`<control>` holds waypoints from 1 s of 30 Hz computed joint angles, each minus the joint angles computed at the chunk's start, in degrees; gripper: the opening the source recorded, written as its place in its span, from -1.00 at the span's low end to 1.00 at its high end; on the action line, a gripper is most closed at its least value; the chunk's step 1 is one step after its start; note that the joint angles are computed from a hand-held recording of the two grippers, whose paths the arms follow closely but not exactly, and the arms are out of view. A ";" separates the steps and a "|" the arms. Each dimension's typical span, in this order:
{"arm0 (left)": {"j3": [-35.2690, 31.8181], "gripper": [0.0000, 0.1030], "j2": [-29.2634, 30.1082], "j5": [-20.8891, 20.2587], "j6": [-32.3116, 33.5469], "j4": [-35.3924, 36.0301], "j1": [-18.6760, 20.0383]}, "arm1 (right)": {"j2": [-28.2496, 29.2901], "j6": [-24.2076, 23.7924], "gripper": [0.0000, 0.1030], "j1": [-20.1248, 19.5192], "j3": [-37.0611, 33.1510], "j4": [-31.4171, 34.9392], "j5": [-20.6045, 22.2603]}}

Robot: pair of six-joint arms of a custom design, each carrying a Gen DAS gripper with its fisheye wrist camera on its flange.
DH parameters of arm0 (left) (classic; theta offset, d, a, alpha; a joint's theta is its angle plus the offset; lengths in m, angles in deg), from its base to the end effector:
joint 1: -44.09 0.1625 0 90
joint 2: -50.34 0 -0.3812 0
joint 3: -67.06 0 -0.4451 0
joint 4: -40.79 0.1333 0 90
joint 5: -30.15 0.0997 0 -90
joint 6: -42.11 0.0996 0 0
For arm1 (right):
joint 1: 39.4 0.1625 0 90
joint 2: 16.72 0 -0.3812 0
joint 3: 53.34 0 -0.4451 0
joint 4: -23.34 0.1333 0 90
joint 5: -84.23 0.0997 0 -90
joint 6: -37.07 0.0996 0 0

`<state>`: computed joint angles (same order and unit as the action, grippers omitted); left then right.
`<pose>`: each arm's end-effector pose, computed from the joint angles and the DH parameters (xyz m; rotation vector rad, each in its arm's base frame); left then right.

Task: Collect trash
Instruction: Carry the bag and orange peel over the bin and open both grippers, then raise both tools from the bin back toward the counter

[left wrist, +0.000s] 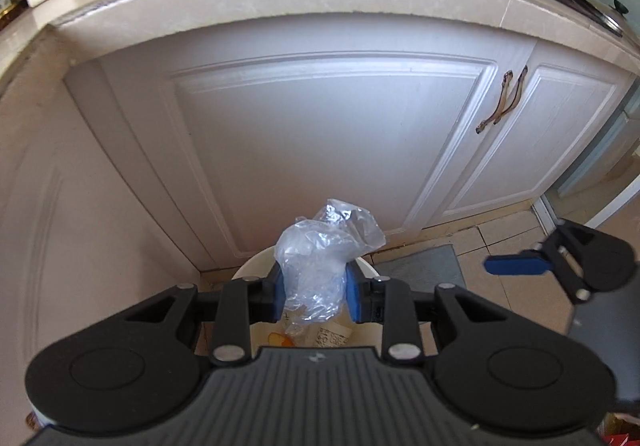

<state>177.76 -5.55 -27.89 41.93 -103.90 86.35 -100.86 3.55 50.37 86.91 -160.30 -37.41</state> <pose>-0.2966 -0.5209 0.0297 1.0551 2.3925 -0.3016 0.0794 -0.4182 0.1657 0.4612 -2.3407 0.5767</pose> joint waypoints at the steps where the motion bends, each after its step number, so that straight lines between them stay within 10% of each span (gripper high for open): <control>1: -0.36 -0.41 1.11 0.04 0.62 -1.32 0.26 | -0.30 0.37 1.00 -0.06 0.33 -0.37 -0.14; 18: 0.05 0.54 2.44 1.75 4.41 -7.15 -0.10 | 0.78 0.73 1.00 2.36 0.76 -3.84 -4.01; 30: 5.16 0.69 -9.23 4.49 3.07 -3.82 -3.53 | -0.31 0.85 1.00 9.64 -2.12 1.86 -8.43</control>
